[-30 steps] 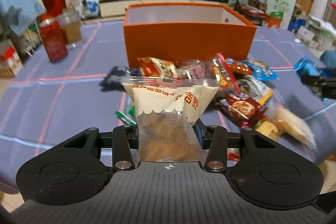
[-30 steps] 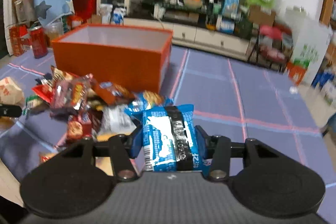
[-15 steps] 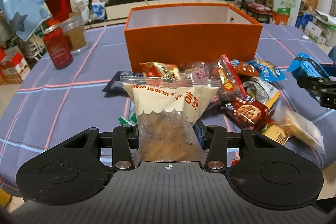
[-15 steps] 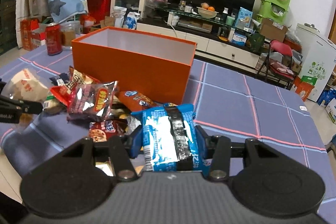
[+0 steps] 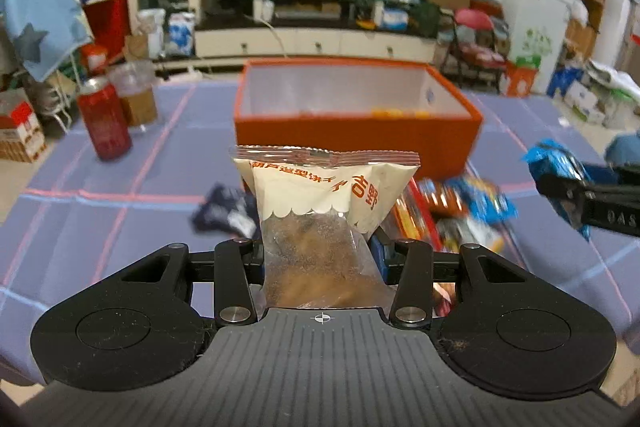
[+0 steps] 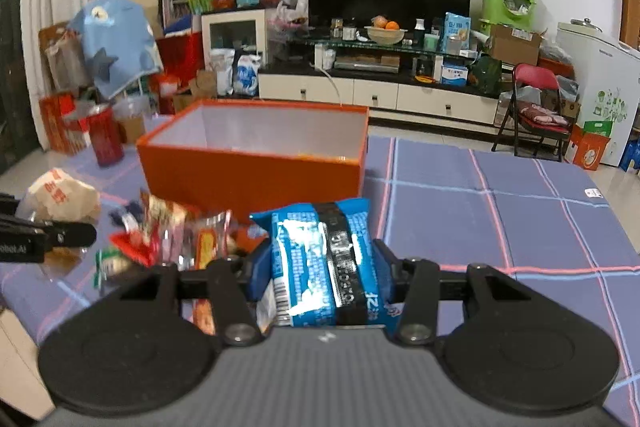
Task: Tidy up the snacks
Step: 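Carry both packets over the orange box and open both tools inside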
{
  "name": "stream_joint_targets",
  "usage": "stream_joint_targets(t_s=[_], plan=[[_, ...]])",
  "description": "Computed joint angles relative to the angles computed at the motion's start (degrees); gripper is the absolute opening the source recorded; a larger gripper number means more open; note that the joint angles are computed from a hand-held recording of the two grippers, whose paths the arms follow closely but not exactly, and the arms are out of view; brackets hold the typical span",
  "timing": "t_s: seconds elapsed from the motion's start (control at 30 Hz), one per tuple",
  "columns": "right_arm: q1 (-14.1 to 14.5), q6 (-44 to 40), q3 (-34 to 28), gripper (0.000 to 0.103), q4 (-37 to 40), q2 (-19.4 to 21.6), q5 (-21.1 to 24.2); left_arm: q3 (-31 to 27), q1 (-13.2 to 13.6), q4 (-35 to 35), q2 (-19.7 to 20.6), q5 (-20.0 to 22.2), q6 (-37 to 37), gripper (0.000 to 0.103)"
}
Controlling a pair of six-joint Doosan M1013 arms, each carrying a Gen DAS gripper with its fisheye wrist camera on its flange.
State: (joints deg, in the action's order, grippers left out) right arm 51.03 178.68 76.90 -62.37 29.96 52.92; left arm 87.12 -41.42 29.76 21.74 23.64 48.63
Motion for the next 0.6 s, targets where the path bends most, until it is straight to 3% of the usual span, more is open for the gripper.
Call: stream_joint_targets(t_s=[0.2, 0.3, 0.4, 0.6], plan=[[-2.3, -1.2, -4.7, 0.049, -1.3, 1.9, -1.1, -7.6, 1.6, 0.4, 3.8, 0.6, -0.3, 0.017], [-5.0, -0.4, -8.2, 0.049, 0.1, 3.7, -4.9, -13.1, 2.7, -3.2, 7.1, 2.1, 3.0, 0.017], [-7.6, -4.9, -14.3, 0.049, 4.9, 7.2, -6.7, -19.3, 3.3, -5.4, 11.0, 4.9, 5.7, 0.017], [-9.8, -19.5, -27.7, 0.05, 16.5, 15.6, -0.8, -31.7, 4.1, -12.3, 19.5, 13.4, 13.3, 0.019]])
